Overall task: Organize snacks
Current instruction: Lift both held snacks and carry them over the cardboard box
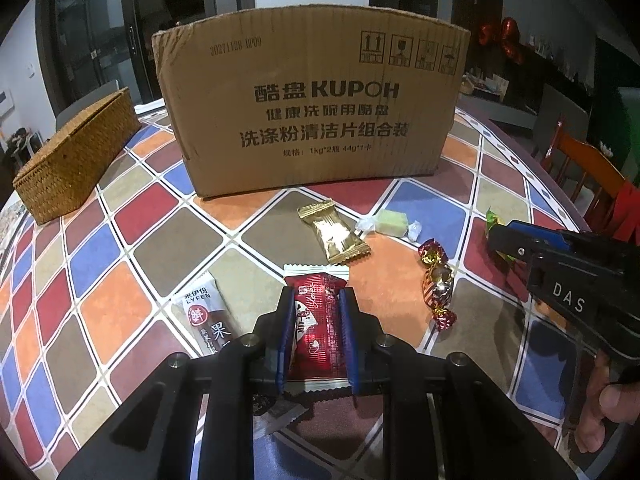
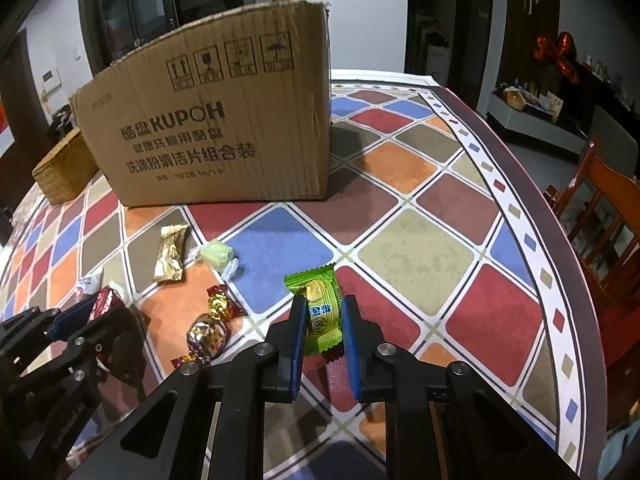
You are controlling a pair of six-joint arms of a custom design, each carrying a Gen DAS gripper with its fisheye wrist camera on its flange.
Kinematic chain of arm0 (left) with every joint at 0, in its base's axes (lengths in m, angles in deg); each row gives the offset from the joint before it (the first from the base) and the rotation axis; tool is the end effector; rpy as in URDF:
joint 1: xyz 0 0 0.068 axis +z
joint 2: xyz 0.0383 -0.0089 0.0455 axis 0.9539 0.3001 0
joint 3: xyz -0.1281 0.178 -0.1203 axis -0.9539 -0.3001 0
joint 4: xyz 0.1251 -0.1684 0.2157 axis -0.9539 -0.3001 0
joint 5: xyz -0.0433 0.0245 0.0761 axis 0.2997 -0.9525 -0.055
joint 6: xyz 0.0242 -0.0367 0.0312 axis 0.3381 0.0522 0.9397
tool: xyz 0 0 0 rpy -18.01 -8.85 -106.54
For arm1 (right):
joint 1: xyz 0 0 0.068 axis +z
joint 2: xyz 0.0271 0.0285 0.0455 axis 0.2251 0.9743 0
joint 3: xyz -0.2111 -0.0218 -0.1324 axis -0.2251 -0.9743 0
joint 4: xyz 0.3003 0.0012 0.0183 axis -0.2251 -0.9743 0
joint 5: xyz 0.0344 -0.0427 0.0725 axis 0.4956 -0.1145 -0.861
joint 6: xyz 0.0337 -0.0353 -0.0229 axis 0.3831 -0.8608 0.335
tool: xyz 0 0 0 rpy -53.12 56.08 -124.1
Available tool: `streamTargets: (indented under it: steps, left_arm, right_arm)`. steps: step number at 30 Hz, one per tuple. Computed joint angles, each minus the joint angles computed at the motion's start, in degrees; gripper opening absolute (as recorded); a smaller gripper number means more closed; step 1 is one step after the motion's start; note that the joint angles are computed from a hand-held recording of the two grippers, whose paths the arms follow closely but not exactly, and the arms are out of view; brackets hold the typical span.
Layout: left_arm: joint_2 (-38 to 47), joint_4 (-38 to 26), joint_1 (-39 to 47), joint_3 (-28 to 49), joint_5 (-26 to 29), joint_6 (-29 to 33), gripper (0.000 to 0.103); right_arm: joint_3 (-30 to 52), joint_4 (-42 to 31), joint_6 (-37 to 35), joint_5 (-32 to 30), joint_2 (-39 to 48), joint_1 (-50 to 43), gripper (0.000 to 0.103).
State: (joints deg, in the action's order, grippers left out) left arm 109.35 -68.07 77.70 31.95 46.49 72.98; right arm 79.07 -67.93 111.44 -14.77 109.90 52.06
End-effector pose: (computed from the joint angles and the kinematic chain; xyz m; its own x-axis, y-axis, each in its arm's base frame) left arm 0.2846 0.0096 0.1132 -0.5869 0.4869 -0.6469 0.6340 0.7733 0.0069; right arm 0.2166 0.1500 0.1171 -0.6790 0.3658 -0.6366 0.4346 0.8991 0.0531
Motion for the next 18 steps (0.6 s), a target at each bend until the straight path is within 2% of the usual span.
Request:
streamTargets:
  steps: [18]
  left_arm:
    - [-5.34, -4.01, 0.91, 1.57, 2.34, -1.25, 0.022]
  right_arm:
    - [2.93, -6.1, 0.79, 3.51, -4.64, 2.36, 0.019]
